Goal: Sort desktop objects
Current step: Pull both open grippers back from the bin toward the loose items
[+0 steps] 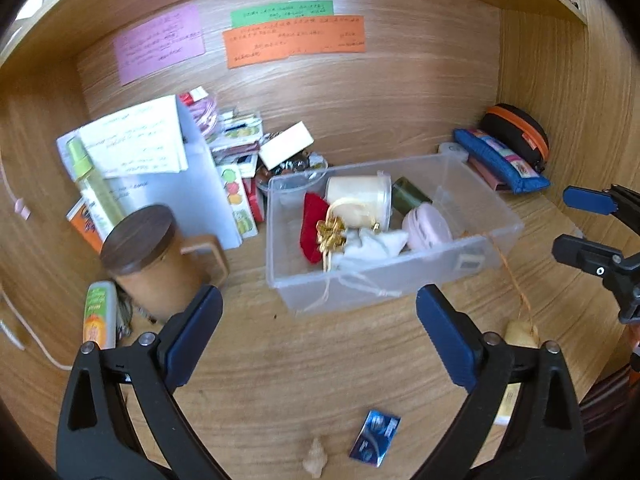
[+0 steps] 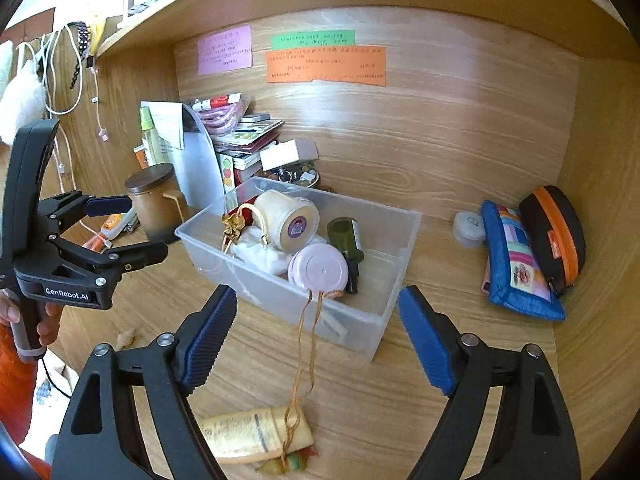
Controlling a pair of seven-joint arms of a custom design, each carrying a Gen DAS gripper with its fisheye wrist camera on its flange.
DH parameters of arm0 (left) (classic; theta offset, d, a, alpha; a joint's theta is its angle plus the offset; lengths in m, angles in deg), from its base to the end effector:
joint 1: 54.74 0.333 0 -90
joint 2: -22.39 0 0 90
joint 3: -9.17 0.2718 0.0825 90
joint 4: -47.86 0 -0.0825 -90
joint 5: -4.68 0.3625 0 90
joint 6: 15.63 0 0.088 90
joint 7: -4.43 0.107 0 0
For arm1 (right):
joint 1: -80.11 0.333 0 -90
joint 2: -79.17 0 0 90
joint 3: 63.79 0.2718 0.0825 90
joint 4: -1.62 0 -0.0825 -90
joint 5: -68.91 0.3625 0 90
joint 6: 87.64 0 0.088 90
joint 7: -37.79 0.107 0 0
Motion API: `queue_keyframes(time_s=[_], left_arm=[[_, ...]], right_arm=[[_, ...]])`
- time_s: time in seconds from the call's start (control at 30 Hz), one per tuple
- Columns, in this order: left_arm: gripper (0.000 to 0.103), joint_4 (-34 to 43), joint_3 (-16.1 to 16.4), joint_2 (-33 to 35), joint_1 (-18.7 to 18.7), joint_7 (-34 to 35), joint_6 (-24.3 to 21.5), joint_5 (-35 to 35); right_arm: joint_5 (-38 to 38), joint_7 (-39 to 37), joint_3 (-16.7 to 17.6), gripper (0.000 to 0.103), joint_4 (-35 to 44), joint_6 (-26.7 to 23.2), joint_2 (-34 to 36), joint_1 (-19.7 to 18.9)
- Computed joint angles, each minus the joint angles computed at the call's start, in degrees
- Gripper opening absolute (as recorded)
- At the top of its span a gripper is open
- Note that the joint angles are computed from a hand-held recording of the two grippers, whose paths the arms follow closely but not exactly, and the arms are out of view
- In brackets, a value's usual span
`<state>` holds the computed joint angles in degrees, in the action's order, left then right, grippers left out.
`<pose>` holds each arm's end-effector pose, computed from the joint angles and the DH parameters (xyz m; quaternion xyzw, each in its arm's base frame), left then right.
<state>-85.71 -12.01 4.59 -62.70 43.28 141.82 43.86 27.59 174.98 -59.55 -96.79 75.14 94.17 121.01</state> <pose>0.4150 -0.2715 0.4906 -0.5795 0.7002 -0.2854 0.3042 0.4364 0.4810 0.4921 -0.7774 0.4346 -0.2200 0.3978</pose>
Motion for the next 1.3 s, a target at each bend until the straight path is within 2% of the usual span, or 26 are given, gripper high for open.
queue_keyframes(time_s=[0.3, 0.43, 0.57, 0.77, 0.93, 1.0, 1.1, 1.3], left_arm=[[0.099, -8.1, 0.3, -4.7, -0.6, -0.3, -0.8, -3.8], [0.099, -12.1, 1.8, -5.8, -1.7, 1.8, 1.1, -8.5], [0.099, -16.2, 1.6, -8.4, -1.7, 2.2, 2.9, -11.4], [0.099, -20.3, -0.1, -11.9, -1.3, 3.1, 3.4, -13.6], [0.099, -23.1, -0.8, -13.7, -1.4, 3.8, 3.8, -14.9], [0.099, -23.4, -0.9, -13.6, -1.2, 4.2, 3.7, -15.3], [0.097, -23.9, -0.6, -13.5, -1.5, 5.2, 3.7, -16.2], [0.081, -23.8, 0.1, -12.4, -1.7, 6.5, 4.7, -17.8]], right_arm=[[-2.3, 5.6, 0.2, 0.081, -6.9, 1.8, -3.1, 0.1], [-4.5, 9.3, 0.5, 0.081, -10.1, 2.8, -4.7, -0.6], [-10.1, 15.7, 0.4, 0.081, -13.1, 2.9, -6.0, -1.1], [-11.3, 17.9, 2.0, 0.077, -18.1, 4.9, -7.7, -2.9], [-8.8, 13.8, 3.9, 0.062, -20.0, 4.7, -7.9, -3.8], [-9.3, 13.3, 4.0, 0.051, -19.9, 3.7, -7.5, -3.4], [-6.3, 10.4, 4.5, 0.047, -19.8, 3.0, -6.6, -3.4], [-1.9, 7.2, 3.7, 0.047, -19.4, 4.2, -5.1, -2.9]])
